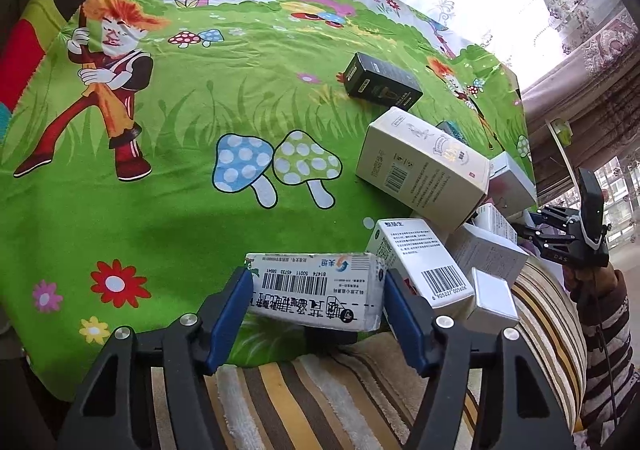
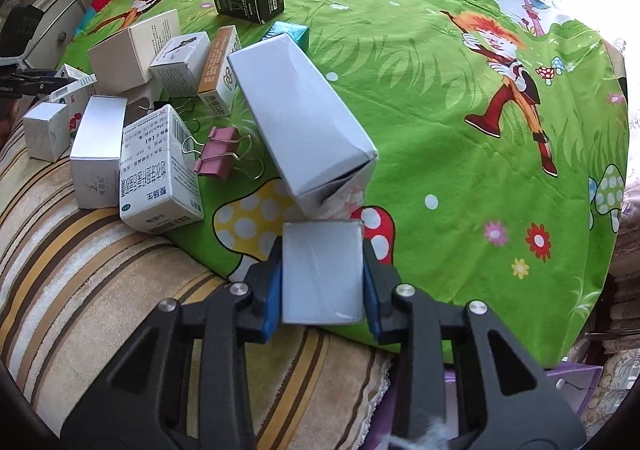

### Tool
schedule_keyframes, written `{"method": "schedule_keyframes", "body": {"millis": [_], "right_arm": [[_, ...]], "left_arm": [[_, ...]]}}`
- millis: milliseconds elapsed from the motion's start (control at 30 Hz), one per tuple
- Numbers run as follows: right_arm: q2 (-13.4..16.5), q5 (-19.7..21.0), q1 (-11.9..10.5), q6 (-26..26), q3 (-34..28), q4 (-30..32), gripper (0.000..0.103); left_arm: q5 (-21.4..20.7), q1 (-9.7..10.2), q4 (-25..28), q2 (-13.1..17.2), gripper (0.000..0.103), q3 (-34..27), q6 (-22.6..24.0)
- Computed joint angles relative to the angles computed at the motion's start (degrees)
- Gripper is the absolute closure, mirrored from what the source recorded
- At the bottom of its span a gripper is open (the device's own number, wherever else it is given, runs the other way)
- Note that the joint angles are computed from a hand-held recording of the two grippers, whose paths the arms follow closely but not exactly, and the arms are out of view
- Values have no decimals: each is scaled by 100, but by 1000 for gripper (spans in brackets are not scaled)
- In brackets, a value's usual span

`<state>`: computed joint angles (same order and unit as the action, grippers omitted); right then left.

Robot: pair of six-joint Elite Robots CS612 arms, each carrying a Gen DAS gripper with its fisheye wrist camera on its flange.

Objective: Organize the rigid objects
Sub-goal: 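Carry the white boxes to the purple box and release them from both grippers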

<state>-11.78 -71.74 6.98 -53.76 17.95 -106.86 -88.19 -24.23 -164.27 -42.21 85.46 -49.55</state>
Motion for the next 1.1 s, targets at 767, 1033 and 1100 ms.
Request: {"method": "schedule_keyframes", "body": {"millis": [767,1033,1100], "right_arm": [[-1365,1073,-443,1443,2586,-1910,65],[-1830,781,-655,2113,3554,-3021,65],[-1912,650,-713,2233,3742,-3213,65]], "left_arm": [[1640,-373,-416,-519,78,553,-1239],[701,-633,-1043,-78,78,-328,-354],[206,-661,-1093,150,78,-701,-231]]}}
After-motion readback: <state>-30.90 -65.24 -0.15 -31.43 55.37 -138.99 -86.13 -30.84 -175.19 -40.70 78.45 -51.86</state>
